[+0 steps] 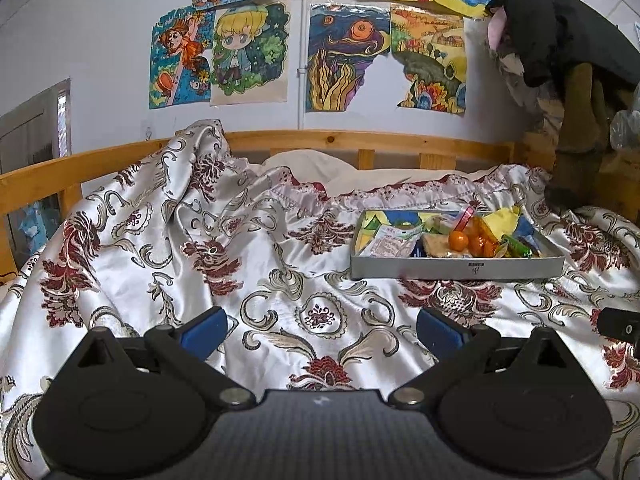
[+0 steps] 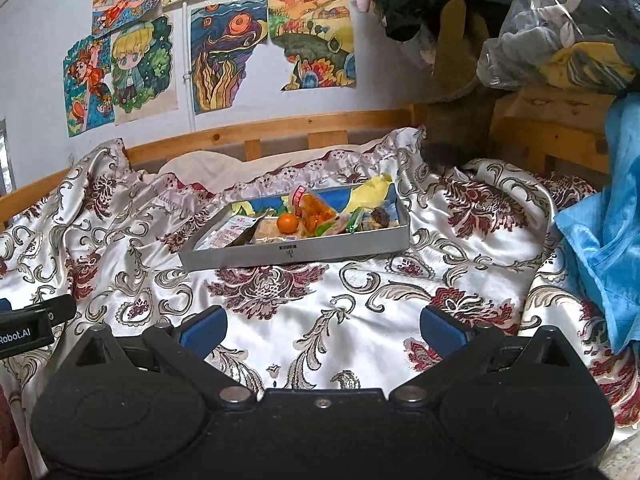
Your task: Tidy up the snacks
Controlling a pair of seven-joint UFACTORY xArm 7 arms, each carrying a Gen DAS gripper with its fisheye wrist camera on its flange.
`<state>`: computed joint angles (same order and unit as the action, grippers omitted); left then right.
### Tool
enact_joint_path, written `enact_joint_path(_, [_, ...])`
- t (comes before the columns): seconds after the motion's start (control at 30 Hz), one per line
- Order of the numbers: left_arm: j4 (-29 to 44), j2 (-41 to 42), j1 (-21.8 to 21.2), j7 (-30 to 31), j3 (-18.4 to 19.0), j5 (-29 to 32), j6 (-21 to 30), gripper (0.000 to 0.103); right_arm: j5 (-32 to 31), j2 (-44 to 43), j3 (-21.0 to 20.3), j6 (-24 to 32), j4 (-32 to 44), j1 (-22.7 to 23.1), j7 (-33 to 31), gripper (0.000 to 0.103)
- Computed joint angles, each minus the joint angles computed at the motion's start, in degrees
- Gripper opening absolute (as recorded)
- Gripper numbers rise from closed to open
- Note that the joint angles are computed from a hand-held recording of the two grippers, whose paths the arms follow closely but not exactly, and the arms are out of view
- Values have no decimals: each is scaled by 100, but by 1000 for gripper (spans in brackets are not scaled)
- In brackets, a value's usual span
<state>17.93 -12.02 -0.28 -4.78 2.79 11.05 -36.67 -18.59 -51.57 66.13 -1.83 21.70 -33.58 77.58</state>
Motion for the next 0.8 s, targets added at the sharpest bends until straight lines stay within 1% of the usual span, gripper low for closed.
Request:
enact_joint_path(0.37, [-17, 5, 6, 6, 28, 67, 129, 103, -5, 135, 79, -30, 66, -112, -3, 102])
enact_joint_path(0.8, [-29, -14, 9, 68, 22, 54, 104, 103, 2, 135, 88, -4, 79, -105, 0, 102])
